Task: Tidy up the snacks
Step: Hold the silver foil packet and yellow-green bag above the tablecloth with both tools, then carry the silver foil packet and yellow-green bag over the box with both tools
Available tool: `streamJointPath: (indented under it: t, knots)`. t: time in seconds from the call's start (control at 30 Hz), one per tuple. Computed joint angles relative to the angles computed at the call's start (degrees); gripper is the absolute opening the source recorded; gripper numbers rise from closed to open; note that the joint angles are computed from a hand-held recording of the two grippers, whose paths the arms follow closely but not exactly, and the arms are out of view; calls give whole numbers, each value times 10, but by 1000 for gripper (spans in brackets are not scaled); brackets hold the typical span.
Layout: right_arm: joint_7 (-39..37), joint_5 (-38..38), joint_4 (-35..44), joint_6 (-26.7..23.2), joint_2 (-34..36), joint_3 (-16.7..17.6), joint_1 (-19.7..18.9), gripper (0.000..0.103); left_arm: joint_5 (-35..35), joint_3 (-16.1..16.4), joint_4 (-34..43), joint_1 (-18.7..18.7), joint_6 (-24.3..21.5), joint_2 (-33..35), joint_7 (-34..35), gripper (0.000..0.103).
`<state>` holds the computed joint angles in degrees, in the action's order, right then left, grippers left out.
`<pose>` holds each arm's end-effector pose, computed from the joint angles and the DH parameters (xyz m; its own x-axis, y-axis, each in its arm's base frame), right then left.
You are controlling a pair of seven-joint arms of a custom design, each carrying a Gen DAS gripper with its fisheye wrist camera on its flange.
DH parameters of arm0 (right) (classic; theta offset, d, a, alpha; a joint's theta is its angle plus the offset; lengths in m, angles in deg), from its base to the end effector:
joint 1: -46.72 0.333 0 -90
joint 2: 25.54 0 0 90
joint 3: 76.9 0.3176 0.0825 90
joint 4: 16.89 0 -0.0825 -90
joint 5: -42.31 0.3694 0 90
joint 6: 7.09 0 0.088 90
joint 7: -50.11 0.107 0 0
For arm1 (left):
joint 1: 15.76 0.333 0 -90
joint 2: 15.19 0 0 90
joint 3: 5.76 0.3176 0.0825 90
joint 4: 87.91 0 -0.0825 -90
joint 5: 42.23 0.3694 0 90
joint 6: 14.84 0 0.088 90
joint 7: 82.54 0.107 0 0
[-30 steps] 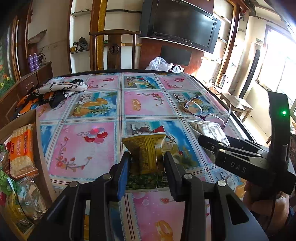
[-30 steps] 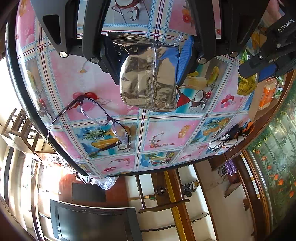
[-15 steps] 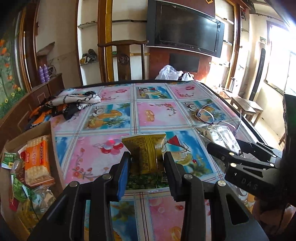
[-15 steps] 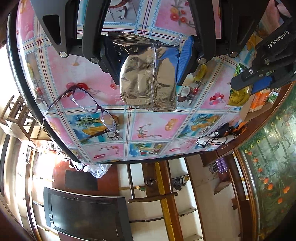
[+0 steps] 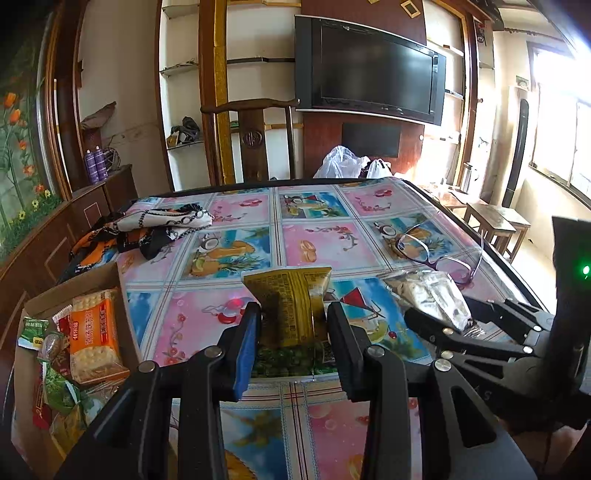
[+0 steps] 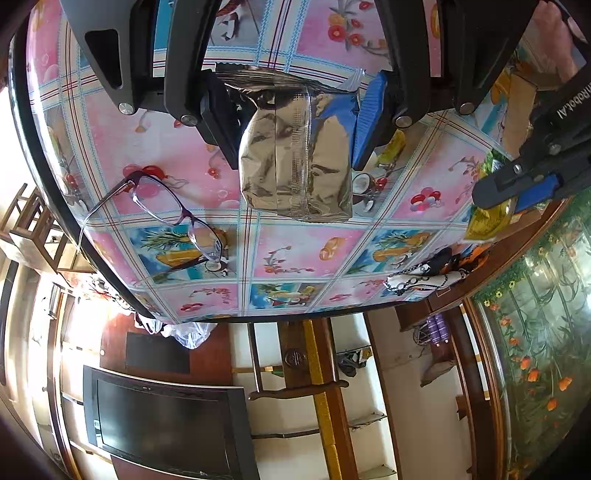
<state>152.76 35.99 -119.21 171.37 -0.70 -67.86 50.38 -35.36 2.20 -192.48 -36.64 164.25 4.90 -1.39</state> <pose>0.6749 0.1447 0.4342 0.1336 -0.9796 -0.1500 -0.6374 0.0310 -0.7699 0.6525 -0.1728 0.4710 -0.2106 -0.9773 -0.0205 -0.5619 0.1382 -0.8156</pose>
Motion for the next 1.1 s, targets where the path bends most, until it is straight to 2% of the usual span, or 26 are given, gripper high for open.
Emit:
streamJointPath:
  t: [0.1,0.27,0.43,0.57,0.67,0.8,0.83,0.9,0.97,1.03,1.1]
  knots:
    - [10,-8,0,4,1,-17,17,62,0,0,-3,0,5,-3,0,36]
    - [29,-13,-13,27,-7,-24,23,62,-4,6,-9,-3,15,-8,0,36]
    - [63,-37,-21,46,-13,-61,58,62,-14,5,-14,-1,21,-13,7,36]
    - [90,-61,-21,55,-16,-94,94,62,-19,17,-17,-9,27,-16,7,36]
    - [104,-75,-20,58,-16,-107,110,62,-38,-11,-19,18,28,-21,24,36]
    - [124,-85,-22,60,-18,-112,125,62,-66,-30,-23,48,34,-30,36,36]
    - [127,-86,-22,61,-18,-108,125,62,-70,-22,-22,47,34,-31,34,36]
    - [123,-83,-21,61,-18,-71,102,62,-74,-5,-21,43,28,-32,25,36]
    - [125,-86,-23,65,-19,-66,107,62,-81,-2,-17,56,17,-33,18,36]
    - [117,-90,-20,72,-17,-43,102,62,-75,11,-15,60,8,-34,3,36]
    - [101,-94,-14,72,-11,-1,81,62,-67,22,-11,69,-5,-35,-18,36]
